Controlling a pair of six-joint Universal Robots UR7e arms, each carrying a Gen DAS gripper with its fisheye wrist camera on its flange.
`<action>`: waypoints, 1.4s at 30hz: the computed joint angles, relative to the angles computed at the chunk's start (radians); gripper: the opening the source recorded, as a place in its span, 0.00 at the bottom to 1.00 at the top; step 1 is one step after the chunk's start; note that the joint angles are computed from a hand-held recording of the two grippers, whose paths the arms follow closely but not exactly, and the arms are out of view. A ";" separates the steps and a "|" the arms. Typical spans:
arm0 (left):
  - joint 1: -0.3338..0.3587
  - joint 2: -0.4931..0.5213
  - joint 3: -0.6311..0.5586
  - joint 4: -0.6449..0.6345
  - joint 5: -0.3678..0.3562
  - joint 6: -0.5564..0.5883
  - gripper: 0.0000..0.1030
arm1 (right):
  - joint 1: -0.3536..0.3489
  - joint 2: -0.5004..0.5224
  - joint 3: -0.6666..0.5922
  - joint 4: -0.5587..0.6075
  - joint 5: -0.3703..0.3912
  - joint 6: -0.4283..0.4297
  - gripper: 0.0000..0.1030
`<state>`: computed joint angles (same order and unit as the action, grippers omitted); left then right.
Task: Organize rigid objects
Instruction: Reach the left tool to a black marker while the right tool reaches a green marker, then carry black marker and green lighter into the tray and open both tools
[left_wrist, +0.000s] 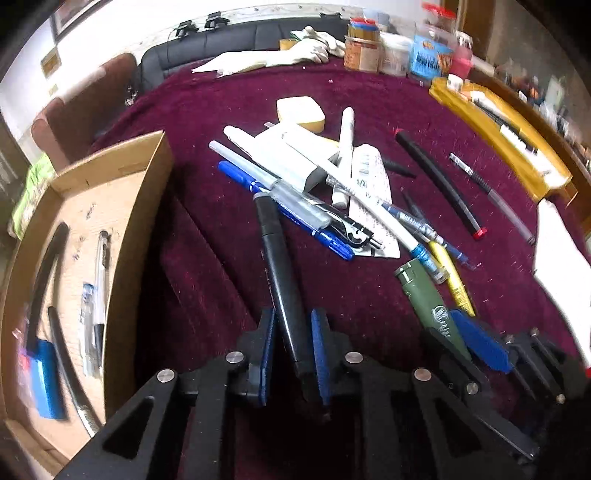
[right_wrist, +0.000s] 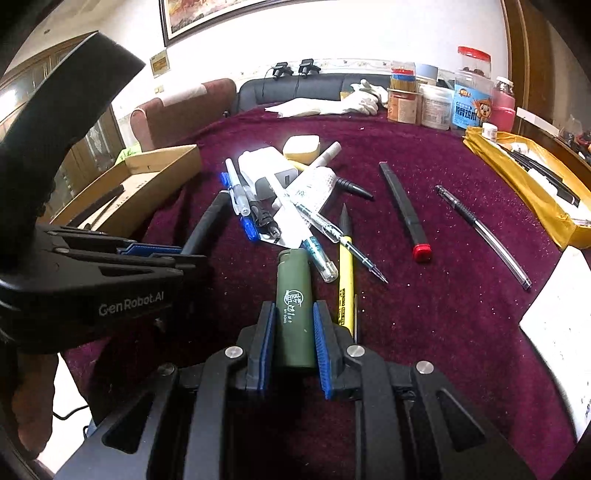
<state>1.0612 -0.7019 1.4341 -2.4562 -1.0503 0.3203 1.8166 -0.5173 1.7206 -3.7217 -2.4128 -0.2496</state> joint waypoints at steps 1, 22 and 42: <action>0.014 -0.016 -0.007 0.031 -0.058 -0.026 0.13 | -0.006 -0.012 0.020 -0.014 0.031 0.023 0.19; 0.142 -0.282 -0.023 0.090 -0.258 -0.162 0.13 | 0.086 0.009 -0.068 0.124 0.367 0.108 0.19; 0.219 0.089 -0.613 0.360 -0.090 -0.062 0.13 | 0.089 0.279 -0.629 0.578 0.230 0.021 0.19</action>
<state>1.2798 -0.6125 0.8213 -2.0965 -1.1402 0.2580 1.9059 -0.2386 1.0912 -3.1438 -2.1829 -0.2289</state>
